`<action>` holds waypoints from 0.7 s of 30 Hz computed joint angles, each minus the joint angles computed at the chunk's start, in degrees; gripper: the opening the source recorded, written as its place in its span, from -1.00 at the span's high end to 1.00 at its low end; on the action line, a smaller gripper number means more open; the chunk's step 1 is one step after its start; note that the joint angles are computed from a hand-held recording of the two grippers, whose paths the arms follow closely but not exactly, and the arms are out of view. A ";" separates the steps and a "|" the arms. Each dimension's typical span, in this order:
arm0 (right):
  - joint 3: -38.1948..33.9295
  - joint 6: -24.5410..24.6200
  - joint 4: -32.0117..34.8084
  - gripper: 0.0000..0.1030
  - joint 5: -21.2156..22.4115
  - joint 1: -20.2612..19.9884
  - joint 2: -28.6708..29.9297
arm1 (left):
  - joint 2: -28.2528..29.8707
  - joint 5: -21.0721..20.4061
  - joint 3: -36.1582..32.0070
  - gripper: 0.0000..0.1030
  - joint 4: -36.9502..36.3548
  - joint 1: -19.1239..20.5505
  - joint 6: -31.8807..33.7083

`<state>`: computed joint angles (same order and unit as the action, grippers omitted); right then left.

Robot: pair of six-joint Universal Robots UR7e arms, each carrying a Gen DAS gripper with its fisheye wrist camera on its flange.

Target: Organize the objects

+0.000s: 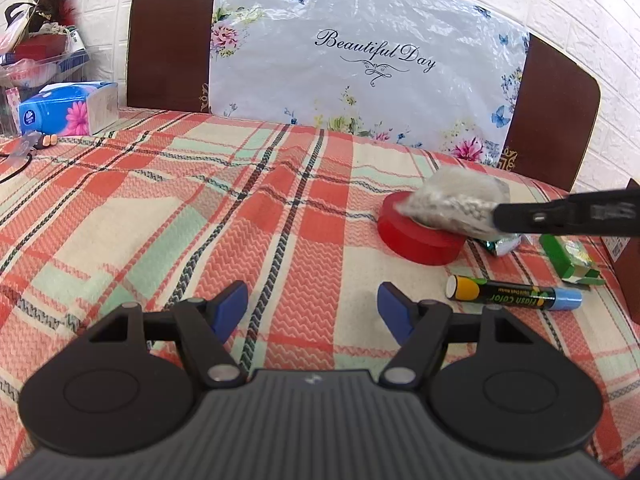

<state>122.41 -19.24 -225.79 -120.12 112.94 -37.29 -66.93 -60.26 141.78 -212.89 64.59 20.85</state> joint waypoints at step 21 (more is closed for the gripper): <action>22.96 4.75 -14.46 0.02 -1.58 2.58 -2.95 | -15.16 -10.23 2.80 -0.39 26.87 -3.87 -15.37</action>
<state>145.37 -14.49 -240.25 -121.70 115.52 -40.24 -82.09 -70.48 144.58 -186.01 60.73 5.48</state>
